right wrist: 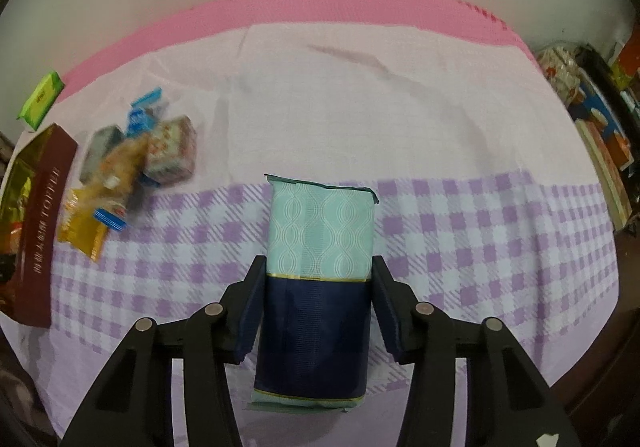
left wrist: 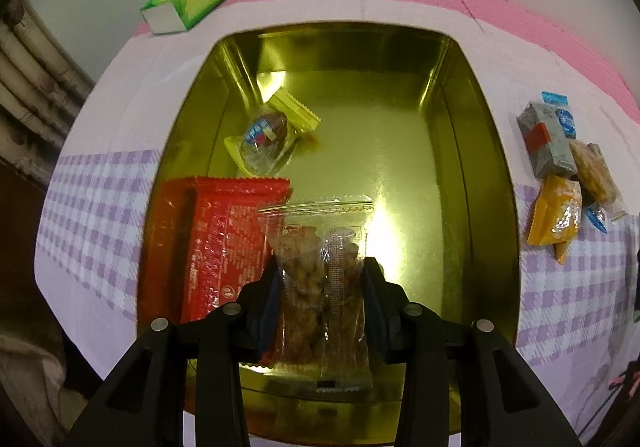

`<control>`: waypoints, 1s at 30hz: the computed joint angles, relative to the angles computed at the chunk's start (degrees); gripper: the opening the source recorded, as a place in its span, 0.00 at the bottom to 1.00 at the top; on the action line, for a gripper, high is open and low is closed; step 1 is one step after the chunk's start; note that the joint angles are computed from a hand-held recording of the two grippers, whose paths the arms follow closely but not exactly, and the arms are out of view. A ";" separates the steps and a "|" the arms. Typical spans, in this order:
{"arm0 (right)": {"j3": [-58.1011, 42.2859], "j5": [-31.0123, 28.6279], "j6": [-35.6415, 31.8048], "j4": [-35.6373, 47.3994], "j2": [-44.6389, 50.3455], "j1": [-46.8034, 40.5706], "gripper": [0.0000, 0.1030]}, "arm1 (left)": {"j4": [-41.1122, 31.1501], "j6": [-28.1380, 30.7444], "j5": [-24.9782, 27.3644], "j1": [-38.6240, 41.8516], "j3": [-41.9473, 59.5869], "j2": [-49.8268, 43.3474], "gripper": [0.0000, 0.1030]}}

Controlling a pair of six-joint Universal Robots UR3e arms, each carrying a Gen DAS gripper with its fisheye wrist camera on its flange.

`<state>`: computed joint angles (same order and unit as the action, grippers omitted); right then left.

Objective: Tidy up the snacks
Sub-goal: 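Carry the peanut bag into the gold tin and open the left tool while the right tool holds the box, then carry the navy-and-mint box into the gold tin and open the right tool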

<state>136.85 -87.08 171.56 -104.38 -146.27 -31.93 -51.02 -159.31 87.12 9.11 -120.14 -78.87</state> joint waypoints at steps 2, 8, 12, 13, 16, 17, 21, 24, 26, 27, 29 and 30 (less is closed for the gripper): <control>-2.33 -0.90 2.26 -0.28 1.23 3.10 0.45 | 0.96 0.93 -0.78 0.49 -0.79 1.78 0.41; -9.78 -4.90 13.80 -4.53 9.61 18.47 0.45 | 1.24 4.85 -6.03 5.03 -2.33 8.34 0.47; -15.22 -5.79 19.28 -8.02 17.44 27.51 0.45 | -0.59 5.39 -8.50 10.36 -1.85 11.22 0.52; -16.78 -6.06 21.38 -9.10 19.80 30.92 0.45 | -0.50 5.53 -8.72 11.86 -1.93 11.77 0.53; -20.66 -5.36 23.66 -12.30 26.46 36.06 0.45 | -0.50 6.49 -8.85 16.94 -2.80 13.92 0.55; -22.00 -4.92 23.90 -13.22 28.72 36.98 0.45 | -0.71 6.71 -9.02 18.18 -2.91 14.23 0.56; -27.97 -3.96 26.11 -16.84 37.97 42.95 0.45 | -4.95 9.79 -11.07 26.05 -4.21 17.94 0.57; -33.29 -4.20 27.60 -18.96 45.22 47.09 0.45 | -8.12 12.58 -12.24 31.50 -5.47 21.22 0.57; -35.85 -4.33 28.90 -20.11 49.08 50.02 0.45 | -7.96 13.10 -12.26 33.53 -5.98 21.66 0.58; -37.96 -4.36 29.72 -20.64 51.96 51.28 0.45 | -7.50 13.07 -11.92 33.96 -6.27 21.76 0.58; -40.28 -3.91 30.82 -21.11 55.35 53.11 0.45 | -5.89 13.04 -11.15 34.47 -6.97 21.79 0.59; -41.53 -4.03 31.58 -21.20 57.12 54.02 0.45 | -5.15 12.73 -10.68 34.44 -7.15 21.47 0.60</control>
